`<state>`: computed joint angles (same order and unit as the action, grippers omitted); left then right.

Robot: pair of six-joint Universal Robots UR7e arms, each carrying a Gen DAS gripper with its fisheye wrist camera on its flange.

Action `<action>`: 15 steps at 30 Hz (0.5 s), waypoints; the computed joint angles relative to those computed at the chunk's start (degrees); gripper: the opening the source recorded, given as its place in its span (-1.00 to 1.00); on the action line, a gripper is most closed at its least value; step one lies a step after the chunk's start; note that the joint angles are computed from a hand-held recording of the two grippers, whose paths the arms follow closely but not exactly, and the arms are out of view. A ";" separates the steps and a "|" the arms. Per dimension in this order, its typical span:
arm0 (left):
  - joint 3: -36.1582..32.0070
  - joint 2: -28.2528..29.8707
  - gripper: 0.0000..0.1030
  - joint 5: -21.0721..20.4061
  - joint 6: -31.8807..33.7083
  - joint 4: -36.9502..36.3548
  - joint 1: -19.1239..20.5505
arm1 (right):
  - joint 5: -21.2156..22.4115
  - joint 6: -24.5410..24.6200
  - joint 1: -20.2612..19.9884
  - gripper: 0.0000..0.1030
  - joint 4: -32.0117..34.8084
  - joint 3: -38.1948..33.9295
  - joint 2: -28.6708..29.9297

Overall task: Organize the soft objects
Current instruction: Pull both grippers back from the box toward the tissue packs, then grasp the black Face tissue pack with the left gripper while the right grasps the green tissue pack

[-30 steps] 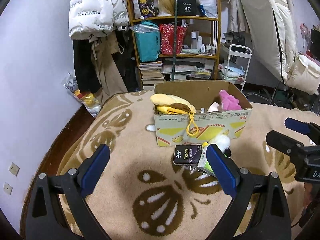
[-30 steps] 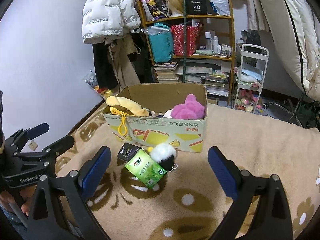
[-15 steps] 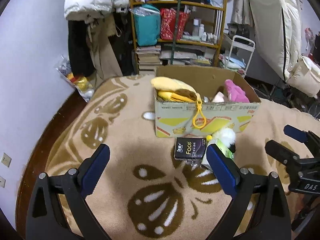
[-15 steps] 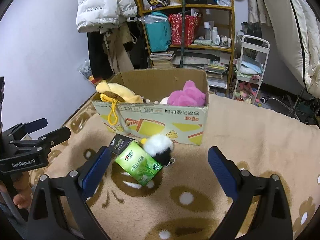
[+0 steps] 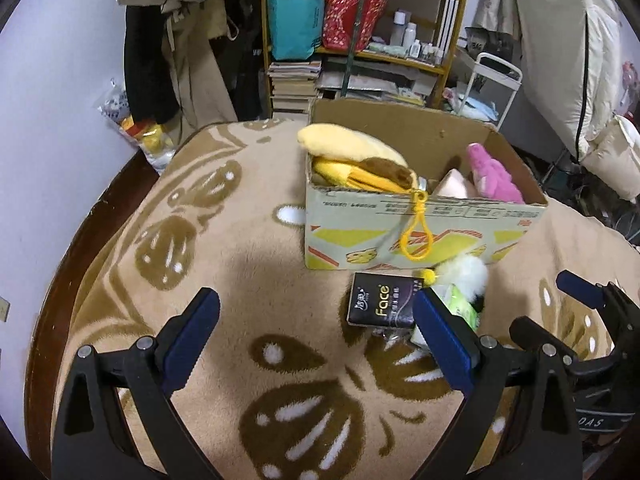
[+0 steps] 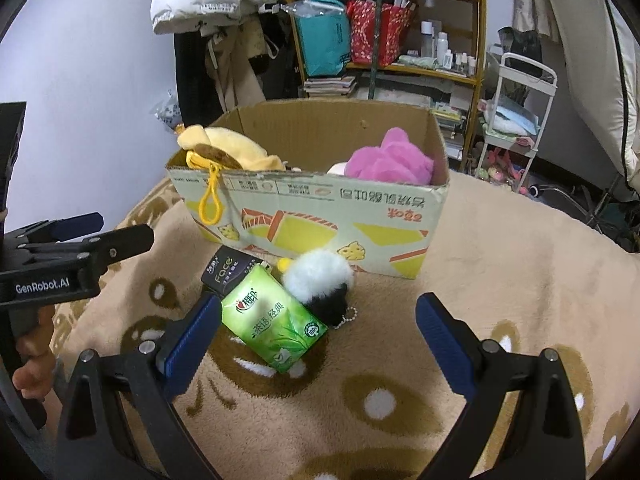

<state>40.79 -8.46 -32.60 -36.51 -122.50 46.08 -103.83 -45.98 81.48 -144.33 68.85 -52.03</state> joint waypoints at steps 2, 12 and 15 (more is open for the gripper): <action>-1.24 0.64 0.87 -0.08 -0.29 1.42 0.28 | -0.28 -0.19 -0.09 0.97 0.59 -0.71 0.67; -10.17 5.24 0.87 -5.50 2.51 4.73 2.21 | -1.80 -0.82 -0.30 0.97 3.75 -3.87 4.01; -13.68 7.07 0.87 -7.61 2.11 7.66 2.84 | -2.34 -1.19 -0.28 0.97 4.69 -4.27 4.64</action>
